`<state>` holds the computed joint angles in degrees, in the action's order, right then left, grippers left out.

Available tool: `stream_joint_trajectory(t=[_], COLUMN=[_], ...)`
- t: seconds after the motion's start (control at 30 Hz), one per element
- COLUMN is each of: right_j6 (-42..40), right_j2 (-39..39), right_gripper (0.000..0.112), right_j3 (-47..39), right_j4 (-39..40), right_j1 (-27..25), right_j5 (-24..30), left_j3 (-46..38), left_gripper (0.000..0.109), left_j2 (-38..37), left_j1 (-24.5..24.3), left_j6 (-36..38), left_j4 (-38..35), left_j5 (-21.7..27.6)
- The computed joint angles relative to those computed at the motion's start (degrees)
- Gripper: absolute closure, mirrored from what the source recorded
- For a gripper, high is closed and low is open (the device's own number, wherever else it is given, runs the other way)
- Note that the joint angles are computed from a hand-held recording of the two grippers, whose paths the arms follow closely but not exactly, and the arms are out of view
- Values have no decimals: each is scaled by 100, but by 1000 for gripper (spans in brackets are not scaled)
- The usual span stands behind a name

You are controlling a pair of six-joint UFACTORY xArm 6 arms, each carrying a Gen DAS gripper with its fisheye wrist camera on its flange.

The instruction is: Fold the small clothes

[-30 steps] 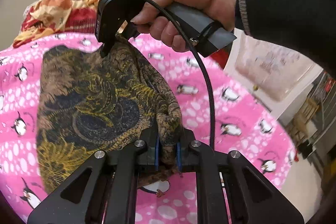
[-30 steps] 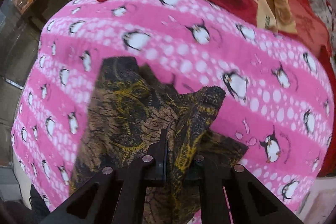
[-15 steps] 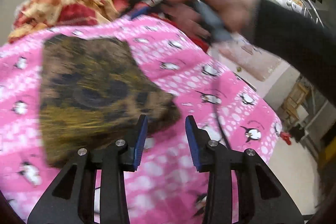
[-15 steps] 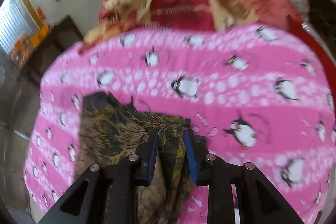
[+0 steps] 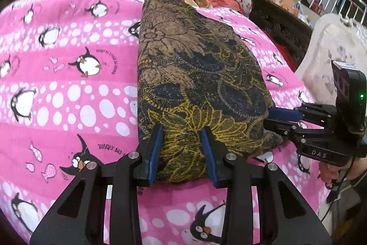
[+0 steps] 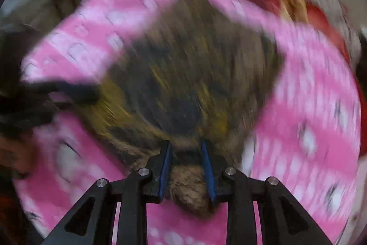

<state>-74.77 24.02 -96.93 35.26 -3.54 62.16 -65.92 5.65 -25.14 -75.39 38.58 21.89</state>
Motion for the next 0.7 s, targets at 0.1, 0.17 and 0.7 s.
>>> stream_joint_trajectory(t=[0.1, 0.17, 0.7], right_j6=[554, 1018, 4620], right_j2=[176, 350, 2383], right_gripper=[88, 88, 70], right_j3=[-423, -949, -3424], right_j4=[-26, -252, -1379], right_j1=[-130, -114, 1099], right_j5=[465, 840, -1565], left_j3=[-107, -254, -5576], left_gripper=[75, 75, 75], left_j2=[-86, -98, 3762], left_j1=[-10, 165, 1068], left_j6=[244, 205, 2053], left_j4=[-191, -24, -1395], left_j5=[164, 127, 1449])
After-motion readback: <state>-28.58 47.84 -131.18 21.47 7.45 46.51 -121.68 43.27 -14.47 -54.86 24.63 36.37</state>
